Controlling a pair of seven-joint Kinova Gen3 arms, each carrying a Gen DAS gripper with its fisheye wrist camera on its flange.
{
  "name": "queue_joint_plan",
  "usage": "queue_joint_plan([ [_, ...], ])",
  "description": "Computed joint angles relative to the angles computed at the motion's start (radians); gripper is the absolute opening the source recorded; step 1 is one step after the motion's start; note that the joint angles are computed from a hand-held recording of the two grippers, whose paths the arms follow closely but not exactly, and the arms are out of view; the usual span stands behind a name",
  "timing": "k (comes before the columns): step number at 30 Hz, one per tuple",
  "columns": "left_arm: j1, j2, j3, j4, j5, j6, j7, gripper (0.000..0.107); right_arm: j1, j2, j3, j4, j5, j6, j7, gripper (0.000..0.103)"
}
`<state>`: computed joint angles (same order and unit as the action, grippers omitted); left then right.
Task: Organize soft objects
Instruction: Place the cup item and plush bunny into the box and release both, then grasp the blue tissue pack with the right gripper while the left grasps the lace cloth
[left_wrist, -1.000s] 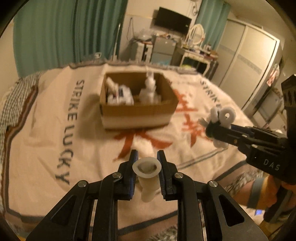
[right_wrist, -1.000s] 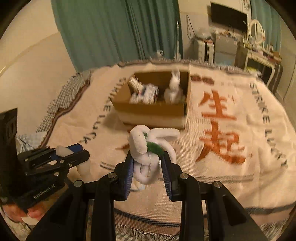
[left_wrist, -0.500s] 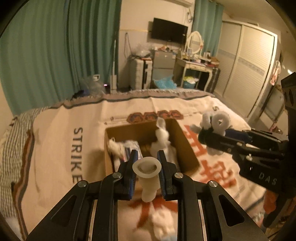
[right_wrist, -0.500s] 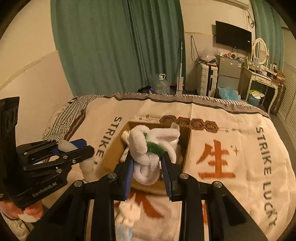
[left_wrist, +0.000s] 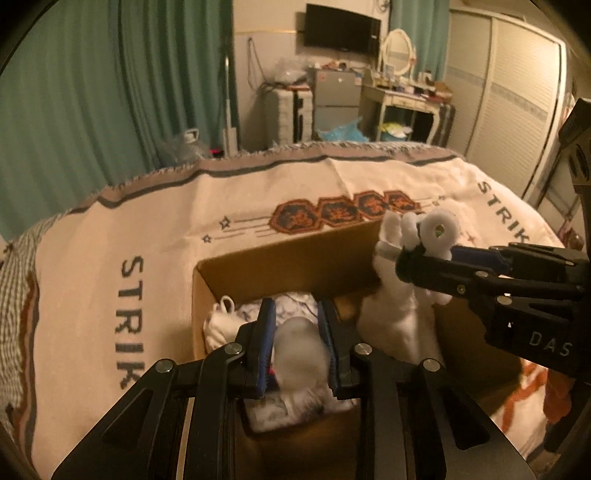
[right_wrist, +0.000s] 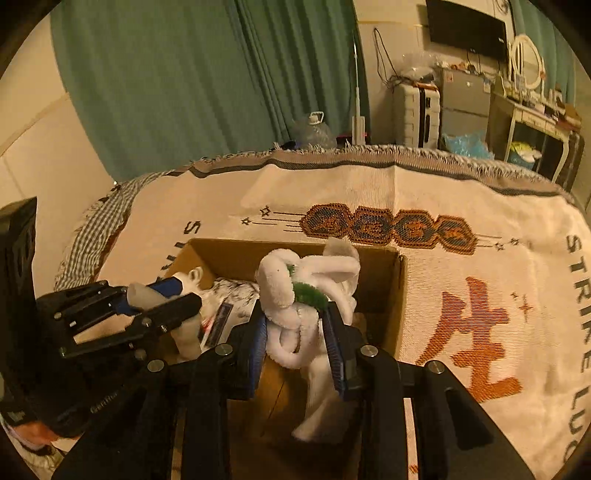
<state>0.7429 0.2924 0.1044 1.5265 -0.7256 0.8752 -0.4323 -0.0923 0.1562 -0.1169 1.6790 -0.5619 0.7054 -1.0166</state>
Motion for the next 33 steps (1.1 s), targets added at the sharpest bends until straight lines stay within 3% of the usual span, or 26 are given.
queue_joint_plan([
  [2,0.030,0.028,-0.026,-0.040,-0.010,0.060,0.007,0.031,-0.003,0.005,0.001,0.001,0.002,-0.018,-0.008,0.034],
  [3,0.019,0.035,-0.015,-0.055,-0.006,0.080,0.007,0.049,-0.005,0.005,0.003,-0.002,0.009,-0.021,-0.020,0.041],
  [4,0.018,0.039,-0.012,-0.066,-0.008,0.100,0.018,0.058,-0.006,0.003,0.005,-0.007,0.015,-0.019,-0.032,0.051],
  [5,0.036,0.037,-0.022,-0.071,-0.027,0.120,0.044,0.068,-0.009,-0.004,0.007,-0.010,0.025,-0.016,-0.047,0.053],
  [9,0.055,-0.006,0.001,-0.090,-0.061,0.187,0.073,0.069,-0.022,-0.065,0.023,-0.027,0.091,0.016,-0.118,0.057],
  [14,0.132,-0.074,0.057,-0.182,-0.153,0.376,0.065,0.069,-0.033,-0.193,0.055,-0.076,0.127,0.116,-0.167,0.061],
  [16,0.183,-0.096,0.071,-0.228,-0.202,0.457,0.069,0.077,-0.043,-0.260,0.069,-0.105,0.146,0.164,-0.185,0.063],
  [17,0.209,-0.112,0.088,-0.246,-0.236,0.498,0.082,0.087,-0.048,-0.295,0.073,-0.123,0.165,0.193,-0.201,0.065],
  [21,0.281,-0.134,0.173,-0.333,-0.339,0.655,0.092,0.090,-0.069,-0.414,0.088,-0.191,0.228,0.303,-0.260,0.079],
  [26,0.420,-0.126,0.225,-0.413,-0.452,0.846,0.103,0.091,-0.084,-0.567,0.086,-0.214,0.310,0.372,-0.327,0.099],
  [30,0.522,-0.126,0.245,-0.387,-0.487,0.955,0.198,0.092,-0.107,-0.659,0.102,-0.189,0.330,0.425,-0.361,0.103],
  [33,0.546,-0.131,0.261,-0.328,-0.459,0.993,0.288,0.092,-0.115,-0.718,0.095,-0.127,0.350,0.440,-0.375,0.103],
])
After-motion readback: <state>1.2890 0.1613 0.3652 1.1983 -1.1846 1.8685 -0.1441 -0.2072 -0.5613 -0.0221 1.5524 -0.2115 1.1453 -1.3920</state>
